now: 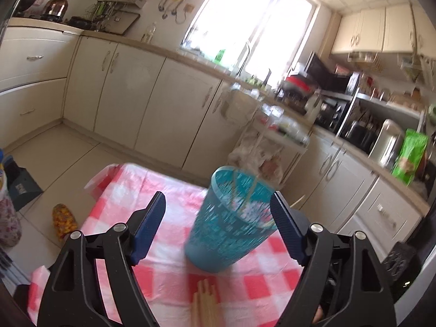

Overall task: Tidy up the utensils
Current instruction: 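Move both tools back down to the sticks on the tablecloth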

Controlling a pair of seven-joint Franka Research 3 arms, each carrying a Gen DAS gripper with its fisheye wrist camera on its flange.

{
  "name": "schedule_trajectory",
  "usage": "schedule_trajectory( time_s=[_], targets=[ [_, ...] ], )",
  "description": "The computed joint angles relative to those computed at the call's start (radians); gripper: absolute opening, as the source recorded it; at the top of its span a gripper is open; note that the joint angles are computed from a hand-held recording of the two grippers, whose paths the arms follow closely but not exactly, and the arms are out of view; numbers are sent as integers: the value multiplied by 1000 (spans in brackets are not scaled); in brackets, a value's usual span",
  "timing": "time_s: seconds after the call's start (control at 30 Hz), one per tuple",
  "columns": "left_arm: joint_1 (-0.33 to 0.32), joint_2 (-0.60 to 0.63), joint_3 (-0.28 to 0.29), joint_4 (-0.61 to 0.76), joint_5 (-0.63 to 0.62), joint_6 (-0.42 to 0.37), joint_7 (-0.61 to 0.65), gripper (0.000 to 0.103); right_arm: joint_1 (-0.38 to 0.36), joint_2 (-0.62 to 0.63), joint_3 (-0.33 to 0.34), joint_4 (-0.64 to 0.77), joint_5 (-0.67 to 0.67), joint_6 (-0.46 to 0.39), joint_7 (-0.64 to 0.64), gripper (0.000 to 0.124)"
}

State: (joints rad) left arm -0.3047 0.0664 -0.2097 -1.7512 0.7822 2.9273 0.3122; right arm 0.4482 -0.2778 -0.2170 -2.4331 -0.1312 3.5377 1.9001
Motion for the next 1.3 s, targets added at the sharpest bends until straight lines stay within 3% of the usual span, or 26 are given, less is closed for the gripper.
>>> schedule_trajectory(
  time_s=[0.07, 0.17, 0.2, 0.3, 0.37, 0.43, 0.63, 0.77, 0.87, 0.93, 1.3],
  targets=[
    [6, -9, -14, -29, -85, -52, 96, 75, 10, -44, -3, -36, 7, -82, -9, 56],
    [9, -20, -35, -74, -240, -144, 263, 75, 168, -100, -137, -41, 0, -275, -35, 56],
    [7, -21, -36, -79, -253, -164, 283, 75, 187, -109, -145, -36, 9, -334, -54, 56],
    [2, -22, -46, -99, -337, -227, 379, 75, 162, -119, -101, -23, 22, -494, -94, 54],
    [-2, -17, -50, -100, -381, -254, 431, 75, 146, -115, -75, -10, 35, -603, -119, 44],
    [-7, -7, -54, -91, -403, -282, 486, 75, 175, -105, -94, 4, 103, -676, -173, 32],
    [-35, 19, -57, -52, -381, -375, 548, 75, 160, -82, -56, 38, 212, -767, -292, 27],
    [-32, 6, -52, -76, -404, -394, 556, 75, 135, -50, -13, 75, 247, -854, -360, 23],
    [-31, 5, -54, -79, -419, -402, 579, 75, 89, -46, 35, 83, 245, -872, -364, 21],
    [-34, 14, -58, -65, -427, -412, 608, 75, 56, -46, 60, 89, 248, -904, -367, 11],
    [-82, 118, -60, 53, -382, -530, 675, 75, -88, -40, 186, 104, 298, -945, -439, 11]
  ],
)
